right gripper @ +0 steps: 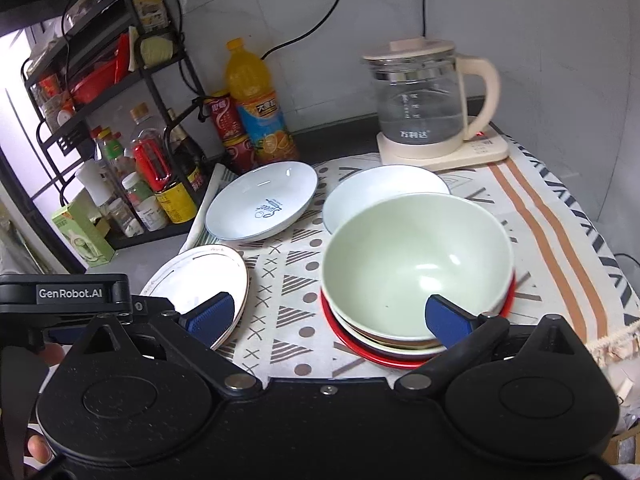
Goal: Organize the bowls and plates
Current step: 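Withdraw both grippers and move toward the white plate with flower pattern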
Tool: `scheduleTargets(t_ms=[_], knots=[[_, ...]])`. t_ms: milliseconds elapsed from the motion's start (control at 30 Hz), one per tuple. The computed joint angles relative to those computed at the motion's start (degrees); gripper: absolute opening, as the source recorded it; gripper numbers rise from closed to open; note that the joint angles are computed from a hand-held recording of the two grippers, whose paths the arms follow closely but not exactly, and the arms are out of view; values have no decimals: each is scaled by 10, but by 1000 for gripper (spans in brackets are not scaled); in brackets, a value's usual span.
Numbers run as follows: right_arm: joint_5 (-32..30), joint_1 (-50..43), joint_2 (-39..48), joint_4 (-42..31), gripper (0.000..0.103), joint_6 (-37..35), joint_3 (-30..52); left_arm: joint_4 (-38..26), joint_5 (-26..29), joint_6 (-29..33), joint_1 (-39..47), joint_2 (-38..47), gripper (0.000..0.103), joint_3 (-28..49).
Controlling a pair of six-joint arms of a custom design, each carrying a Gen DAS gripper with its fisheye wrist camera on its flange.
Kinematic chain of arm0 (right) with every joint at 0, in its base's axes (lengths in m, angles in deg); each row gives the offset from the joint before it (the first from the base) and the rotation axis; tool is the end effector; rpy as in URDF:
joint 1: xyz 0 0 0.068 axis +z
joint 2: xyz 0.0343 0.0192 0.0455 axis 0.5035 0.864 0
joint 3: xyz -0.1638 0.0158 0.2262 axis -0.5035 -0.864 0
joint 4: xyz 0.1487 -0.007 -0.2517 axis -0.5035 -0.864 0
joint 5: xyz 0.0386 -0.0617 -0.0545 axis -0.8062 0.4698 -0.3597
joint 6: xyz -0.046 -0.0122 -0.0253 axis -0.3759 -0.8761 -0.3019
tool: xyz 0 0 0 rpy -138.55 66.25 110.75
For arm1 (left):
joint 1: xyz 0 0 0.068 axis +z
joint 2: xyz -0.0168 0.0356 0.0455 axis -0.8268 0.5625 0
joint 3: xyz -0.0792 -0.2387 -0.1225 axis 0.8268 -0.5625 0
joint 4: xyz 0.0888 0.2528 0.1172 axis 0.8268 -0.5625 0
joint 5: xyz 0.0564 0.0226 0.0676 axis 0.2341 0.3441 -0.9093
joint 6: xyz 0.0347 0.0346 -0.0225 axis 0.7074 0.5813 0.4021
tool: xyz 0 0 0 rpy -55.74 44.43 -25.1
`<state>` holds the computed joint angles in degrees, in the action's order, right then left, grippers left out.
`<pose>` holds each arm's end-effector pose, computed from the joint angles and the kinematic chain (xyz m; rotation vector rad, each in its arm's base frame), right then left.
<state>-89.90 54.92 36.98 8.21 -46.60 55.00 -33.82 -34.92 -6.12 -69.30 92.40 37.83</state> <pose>0.2853 0.1437 0.1126 -0.5689 2.2836 0.6384 0.1981 -0.0352 0.1208 -0.9678 2.3863 0.0504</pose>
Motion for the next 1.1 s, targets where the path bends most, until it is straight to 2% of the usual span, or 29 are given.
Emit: scheduleTargets(t_ms=[300,400,667,1100], knots=[[45,60,32,18,103,16,34,51,60,110,131,-19,103,-29],[70,87,45,22,103,9,52,70,97,150,185,-9,103,-27],[100,129,101,-39,102,52,141,100,170,259,296,64,103,16],[154,169,188,-99,99,114,264,133,239,369,388,205,102,111]])
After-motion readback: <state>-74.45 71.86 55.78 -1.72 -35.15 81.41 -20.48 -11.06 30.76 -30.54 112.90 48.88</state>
